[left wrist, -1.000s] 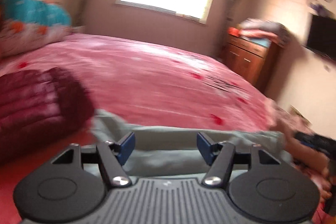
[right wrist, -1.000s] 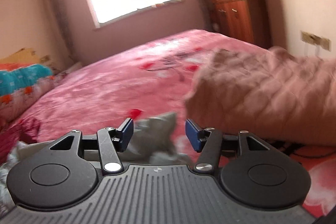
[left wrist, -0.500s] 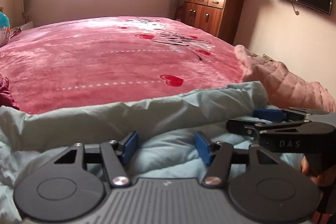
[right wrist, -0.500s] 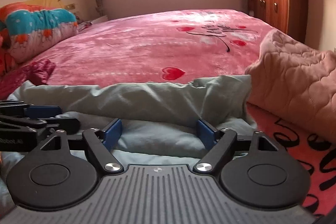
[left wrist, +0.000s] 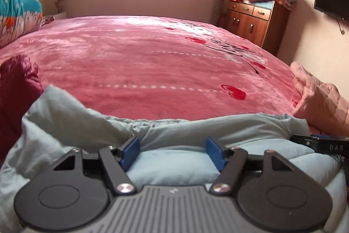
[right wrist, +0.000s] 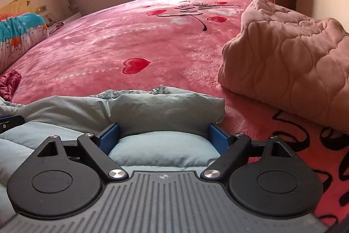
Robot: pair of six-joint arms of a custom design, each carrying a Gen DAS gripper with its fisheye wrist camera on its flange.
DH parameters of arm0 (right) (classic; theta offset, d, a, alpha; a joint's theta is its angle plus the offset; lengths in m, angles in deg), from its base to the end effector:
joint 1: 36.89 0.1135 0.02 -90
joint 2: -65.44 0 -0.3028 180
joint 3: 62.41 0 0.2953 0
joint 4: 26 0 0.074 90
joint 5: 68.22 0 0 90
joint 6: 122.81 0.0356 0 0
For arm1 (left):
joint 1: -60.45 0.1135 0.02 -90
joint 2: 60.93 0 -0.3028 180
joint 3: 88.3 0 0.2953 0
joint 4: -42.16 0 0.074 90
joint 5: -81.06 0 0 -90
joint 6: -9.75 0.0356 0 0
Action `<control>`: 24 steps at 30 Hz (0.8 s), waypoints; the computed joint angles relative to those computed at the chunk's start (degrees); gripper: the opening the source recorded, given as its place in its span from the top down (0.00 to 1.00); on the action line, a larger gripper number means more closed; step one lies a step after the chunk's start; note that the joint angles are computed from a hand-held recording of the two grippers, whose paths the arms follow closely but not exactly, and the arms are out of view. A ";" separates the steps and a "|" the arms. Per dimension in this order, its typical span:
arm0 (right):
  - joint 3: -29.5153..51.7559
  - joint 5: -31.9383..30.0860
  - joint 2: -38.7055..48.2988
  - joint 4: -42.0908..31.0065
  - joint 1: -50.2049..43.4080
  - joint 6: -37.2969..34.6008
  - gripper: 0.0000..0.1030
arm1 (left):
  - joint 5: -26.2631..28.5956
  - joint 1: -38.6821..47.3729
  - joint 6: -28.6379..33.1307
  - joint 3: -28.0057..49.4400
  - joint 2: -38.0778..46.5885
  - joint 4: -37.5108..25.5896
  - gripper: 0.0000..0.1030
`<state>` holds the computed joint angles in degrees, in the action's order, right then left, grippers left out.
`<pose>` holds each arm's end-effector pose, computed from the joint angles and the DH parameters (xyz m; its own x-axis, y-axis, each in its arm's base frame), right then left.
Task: Fold large clothes
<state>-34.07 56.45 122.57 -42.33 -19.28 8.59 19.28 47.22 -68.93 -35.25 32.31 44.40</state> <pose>0.1847 0.0374 0.1524 -0.4181 0.4379 -0.7959 0.5470 0.8209 0.1643 0.3328 -0.0955 0.1605 -0.4762 0.2896 -0.8303 0.6712 0.7298 -0.1304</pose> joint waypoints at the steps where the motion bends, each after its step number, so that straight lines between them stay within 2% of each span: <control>1: 0.13 0.29 0.36 -0.13 0.40 0.20 0.00 | 0.13 0.08 -0.24 -0.29 0.54 1.18 0.29; 9: 0.82 0.68 1.58 -0.66 0.80 0.00 0.00 | 2.67 0.94 -4.61 -2.26 5.70 10.60 0.26; 13: 0.37 0.06 2.51 1.45 0.03 -1.31 0.00 | 4.82 1.62 -6.60 -1.56 8.13 12.33 0.26; 19: 1.41 2.67 5.38 2.02 1.43 -1.63 0.00 | 5.00 1.54 -6.83 -1.10 8.50 11.76 0.25; 24: 1.37 2.35 2.82 0.20 1.20 -1.34 0.00 | 2.65 1.30 -4.81 -0.75 4.36 6.46 0.24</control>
<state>-32.70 58.80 125.40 -42.13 -18.09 7.25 21.92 48.52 -73.75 -36.00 36.67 50.87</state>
